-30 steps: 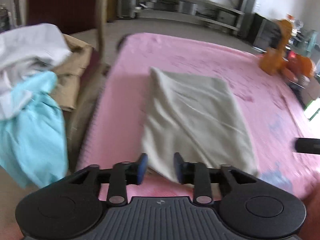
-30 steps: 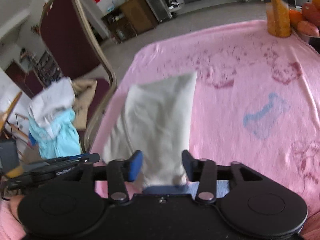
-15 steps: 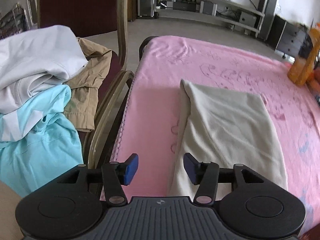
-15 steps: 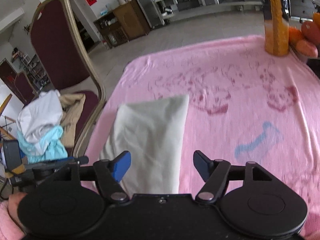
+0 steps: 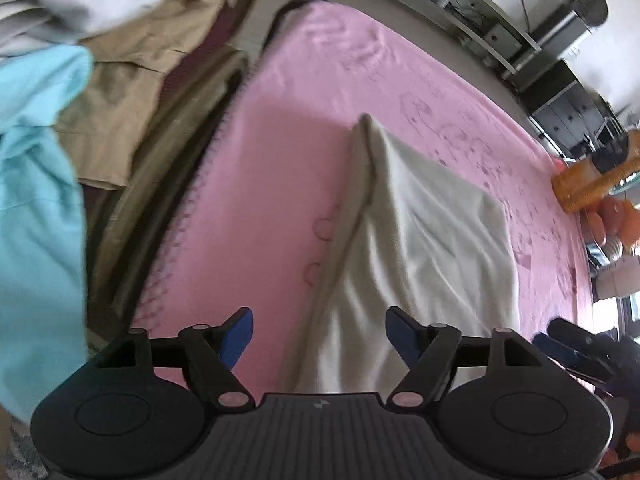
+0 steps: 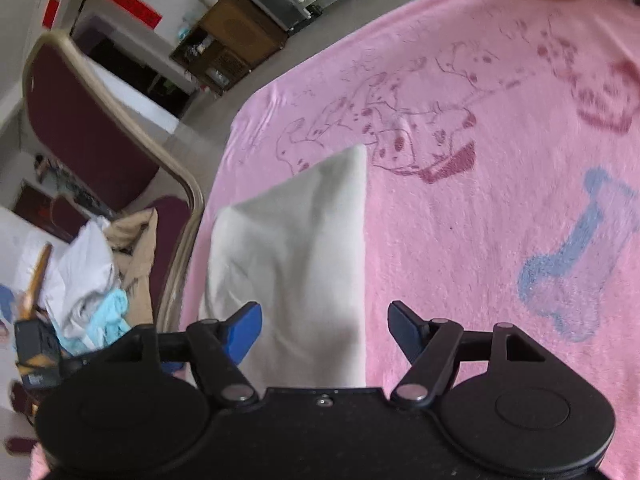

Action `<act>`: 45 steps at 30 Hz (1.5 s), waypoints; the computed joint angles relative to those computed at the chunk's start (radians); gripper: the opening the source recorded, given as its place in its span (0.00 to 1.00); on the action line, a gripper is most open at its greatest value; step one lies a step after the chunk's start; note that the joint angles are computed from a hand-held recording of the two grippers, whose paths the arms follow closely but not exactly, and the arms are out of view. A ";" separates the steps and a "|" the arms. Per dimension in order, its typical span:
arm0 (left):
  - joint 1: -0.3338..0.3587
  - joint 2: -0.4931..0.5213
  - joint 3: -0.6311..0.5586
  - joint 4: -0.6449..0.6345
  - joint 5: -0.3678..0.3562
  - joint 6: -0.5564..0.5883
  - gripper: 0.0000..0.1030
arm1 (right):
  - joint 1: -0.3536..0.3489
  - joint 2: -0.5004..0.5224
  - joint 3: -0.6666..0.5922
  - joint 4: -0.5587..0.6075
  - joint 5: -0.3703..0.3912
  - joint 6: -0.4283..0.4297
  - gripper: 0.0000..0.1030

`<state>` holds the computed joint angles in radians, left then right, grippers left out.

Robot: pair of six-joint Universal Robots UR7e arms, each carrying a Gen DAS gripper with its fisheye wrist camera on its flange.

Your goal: Fold clothes

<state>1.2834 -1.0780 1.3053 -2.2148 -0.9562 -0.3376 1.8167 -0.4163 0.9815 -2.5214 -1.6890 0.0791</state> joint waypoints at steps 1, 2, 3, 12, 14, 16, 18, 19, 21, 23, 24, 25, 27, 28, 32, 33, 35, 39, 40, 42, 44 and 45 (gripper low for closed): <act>0.001 0.008 -0.006 -0.001 -0.005 0.007 0.72 | -0.008 0.002 0.004 -0.014 0.011 0.010 0.63; 0.001 0.018 -0.013 -0.006 -0.004 0.019 0.72 | -0.016 0.004 0.007 -0.027 0.021 0.022 0.58; 0.001 0.029 -0.021 -0.011 -0.002 0.030 0.72 | -0.024 0.007 0.007 -0.034 0.029 0.039 0.50; 0.024 0.077 -0.054 -0.063 -0.066 0.120 0.65 | -0.091 0.066 -0.043 0.001 0.258 0.115 0.51; 0.028 0.082 -0.050 -0.095 -0.083 0.117 0.65 | -0.104 0.071 -0.029 -0.040 0.315 0.132 0.54; 0.028 0.083 -0.043 -0.119 -0.091 0.110 0.59 | -0.103 0.072 -0.019 -0.065 0.315 0.132 0.54; 0.023 0.079 -0.032 -0.134 -0.088 0.100 0.41 | -0.095 0.073 -0.013 -0.083 0.284 0.124 0.42; 0.016 0.074 -0.018 -0.154 -0.076 0.105 0.31 | -0.089 0.074 -0.011 -0.090 0.260 0.124 0.34; -0.003 0.061 0.018 -0.205 -0.043 0.135 0.22 | -0.079 0.075 -0.014 -0.091 0.213 0.133 0.25; -0.033 0.045 0.064 -0.270 0.000 0.187 0.20 | -0.055 0.075 -0.017 -0.095 0.145 0.108 0.22; -0.051 0.036 0.089 -0.307 0.020 0.215 0.20 | -0.041 0.069 -0.012 -0.100 0.119 0.086 0.21; -0.069 0.027 0.113 -0.344 0.039 0.244 0.19 | -0.027 0.064 -0.007 -0.106 0.094 0.063 0.20; -0.106 0.003 0.164 -0.417 0.053 0.287 0.19 | -0.009 0.029 0.027 -0.125 0.069 0.033 0.20; -0.125 -0.008 0.186 -0.448 0.058 0.304 0.19 | -0.002 0.004 0.051 -0.136 0.064 0.023 0.20; -0.199 -0.017 0.224 -0.484 0.037 0.333 0.20 | 0.019 -0.125 0.166 -0.180 0.009 -0.009 0.20; -0.214 -0.006 0.223 -0.485 0.016 0.336 0.20 | 0.022 -0.163 0.197 -0.189 -0.014 -0.007 0.20; -0.241 0.021 0.214 -0.488 -0.028 0.344 0.20 | 0.028 -0.236 0.252 -0.200 -0.062 -0.006 0.20; -0.281 0.139 0.145 -0.476 -0.102 0.372 0.20 | 0.008 -0.374 0.357 -0.239 -0.162 -0.005 0.20; -0.287 0.179 0.117 -0.473 -0.114 0.375 0.20 | -0.001 -0.401 0.376 -0.254 -0.186 -0.006 0.20; -0.298 0.263 0.053 -0.462 -0.139 0.381 0.20 | -0.025 -0.444 0.409 -0.289 -0.235 -0.015 0.20; -0.303 0.343 -0.015 -0.447 -0.154 0.383 0.21 | -0.053 -0.468 0.424 -0.320 -0.277 -0.019 0.20; -0.305 0.383 -0.049 -0.440 -0.155 0.387 0.21 | -0.066 -0.471 0.426 -0.340 -0.293 -0.025 0.20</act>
<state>0.9783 -0.6946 1.2558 -2.6547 -1.1112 0.0493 1.7505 -0.8870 1.4071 -2.8611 -1.9817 0.0537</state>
